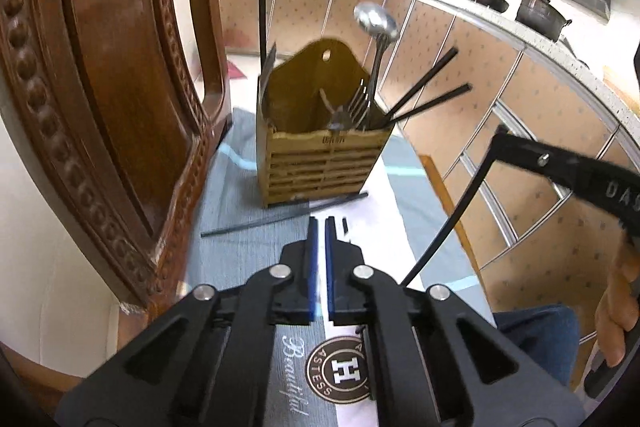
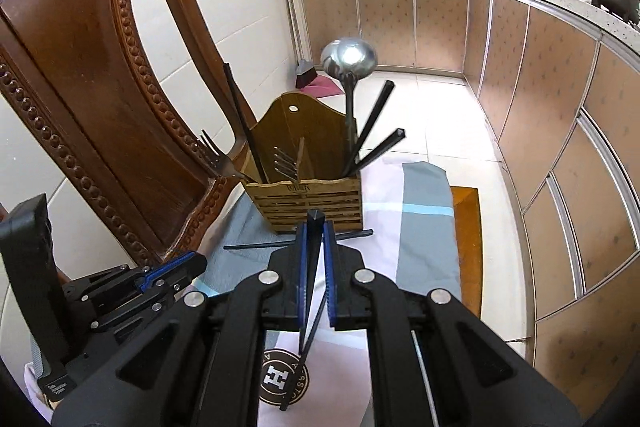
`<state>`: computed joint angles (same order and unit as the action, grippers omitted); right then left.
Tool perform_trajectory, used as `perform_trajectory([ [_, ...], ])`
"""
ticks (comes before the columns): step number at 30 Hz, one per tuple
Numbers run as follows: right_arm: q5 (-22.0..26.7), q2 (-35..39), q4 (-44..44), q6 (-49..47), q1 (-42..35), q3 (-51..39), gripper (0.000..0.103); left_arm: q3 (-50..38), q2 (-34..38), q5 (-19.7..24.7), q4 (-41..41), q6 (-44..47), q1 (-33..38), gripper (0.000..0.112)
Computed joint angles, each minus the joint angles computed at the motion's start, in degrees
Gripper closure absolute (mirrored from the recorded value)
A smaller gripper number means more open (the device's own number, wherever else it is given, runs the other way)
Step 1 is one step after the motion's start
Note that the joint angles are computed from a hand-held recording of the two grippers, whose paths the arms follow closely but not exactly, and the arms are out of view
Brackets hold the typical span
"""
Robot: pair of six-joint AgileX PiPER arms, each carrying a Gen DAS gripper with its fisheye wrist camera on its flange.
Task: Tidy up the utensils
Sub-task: 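Lift the chopsticks into the holder with the right tool, then close the left tool on the white spoon and lift it toward the holder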
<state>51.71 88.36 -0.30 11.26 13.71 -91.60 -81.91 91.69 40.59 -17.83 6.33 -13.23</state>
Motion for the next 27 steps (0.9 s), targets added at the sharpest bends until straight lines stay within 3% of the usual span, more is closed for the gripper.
perform_trajectory([
  [1,0.03,-0.28,0.19,-0.13,-0.36,0.29,0.095,-0.10,0.65,0.35,0.93,-0.82,-0.37,0.108],
  [3,-0.03,-0.47,1.06,-0.56,-1.58,0.66,0.095,-0.09,2.23,1.61,1.17,-1.33,-0.55,0.091],
  [8,-0.69,-1.36,1.93,-1.38,-3.34,1.80,0.095,0.49,7.80,6.91,-4.51,-2.12,1.88,0.082],
  [16,-2.94,-2.57,1.03,-1.05,-2.99,4.44,0.095,0.54,11.97,9.10,-11.05,-3.00,3.83,0.077],
  [27,-4.01,-3.72,3.71,-3.15,-4.84,6.20,0.095,-3.11,17.36,10.38,-7.80,-10.57,2.50,0.078],
])
